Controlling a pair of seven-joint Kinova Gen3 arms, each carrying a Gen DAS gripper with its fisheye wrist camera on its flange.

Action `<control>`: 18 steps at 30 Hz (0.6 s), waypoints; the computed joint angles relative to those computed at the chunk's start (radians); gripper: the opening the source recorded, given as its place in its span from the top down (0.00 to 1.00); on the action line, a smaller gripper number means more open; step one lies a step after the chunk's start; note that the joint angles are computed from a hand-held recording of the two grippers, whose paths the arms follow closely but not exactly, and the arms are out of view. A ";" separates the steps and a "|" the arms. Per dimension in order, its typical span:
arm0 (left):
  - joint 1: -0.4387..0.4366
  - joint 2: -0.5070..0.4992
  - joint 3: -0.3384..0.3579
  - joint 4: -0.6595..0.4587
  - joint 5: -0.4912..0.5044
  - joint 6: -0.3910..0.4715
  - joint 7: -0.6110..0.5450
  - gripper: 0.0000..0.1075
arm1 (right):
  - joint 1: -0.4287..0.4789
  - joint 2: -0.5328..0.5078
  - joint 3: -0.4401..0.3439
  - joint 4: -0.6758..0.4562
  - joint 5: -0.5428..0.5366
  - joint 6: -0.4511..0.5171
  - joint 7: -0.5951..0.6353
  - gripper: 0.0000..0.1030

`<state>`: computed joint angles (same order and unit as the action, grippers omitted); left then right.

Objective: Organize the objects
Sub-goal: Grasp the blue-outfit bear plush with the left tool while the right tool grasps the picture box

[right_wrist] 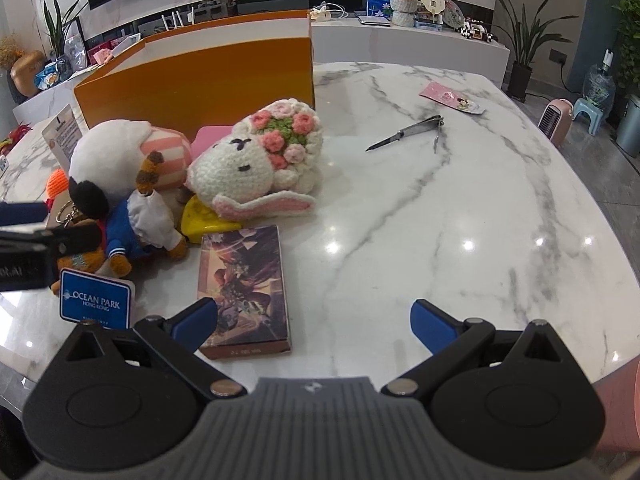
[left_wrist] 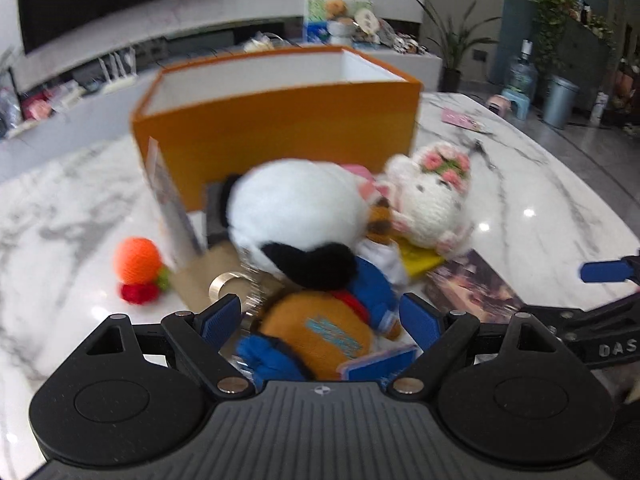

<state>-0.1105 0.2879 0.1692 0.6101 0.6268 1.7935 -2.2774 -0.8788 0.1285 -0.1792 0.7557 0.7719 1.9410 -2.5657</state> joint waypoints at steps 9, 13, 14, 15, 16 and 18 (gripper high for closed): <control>0.050 -0.056 -0.015 0.109 -0.057 -0.055 -0.141 0.05 | 0.063 0.008 0.010 0.014 -0.081 -0.042 0.042 0.01; 0.063 -0.030 -0.023 0.077 -0.063 -0.041 -0.098 0.07 | 0.055 0.014 0.014 0.029 -0.064 -0.075 0.079 0.01; 0.061 -0.015 -0.021 0.055 -0.058 -0.025 -0.076 0.07 | 0.058 0.012 0.016 0.033 -0.069 -0.086 0.082 0.01; 0.056 0.000 -0.018 0.032 -0.049 -0.009 -0.053 0.07 | 0.063 0.010 0.017 0.035 -0.080 -0.095 0.083 0.01; 0.052 0.012 -0.014 0.012 -0.045 0.005 -0.034 0.07 | 0.070 0.008 0.016 0.036 -0.095 -0.105 0.086 0.01; 0.046 0.035 -0.007 -0.027 -0.041 0.033 0.006 0.07 | 0.080 0.009 0.012 0.036 -0.122 -0.113 0.108 0.01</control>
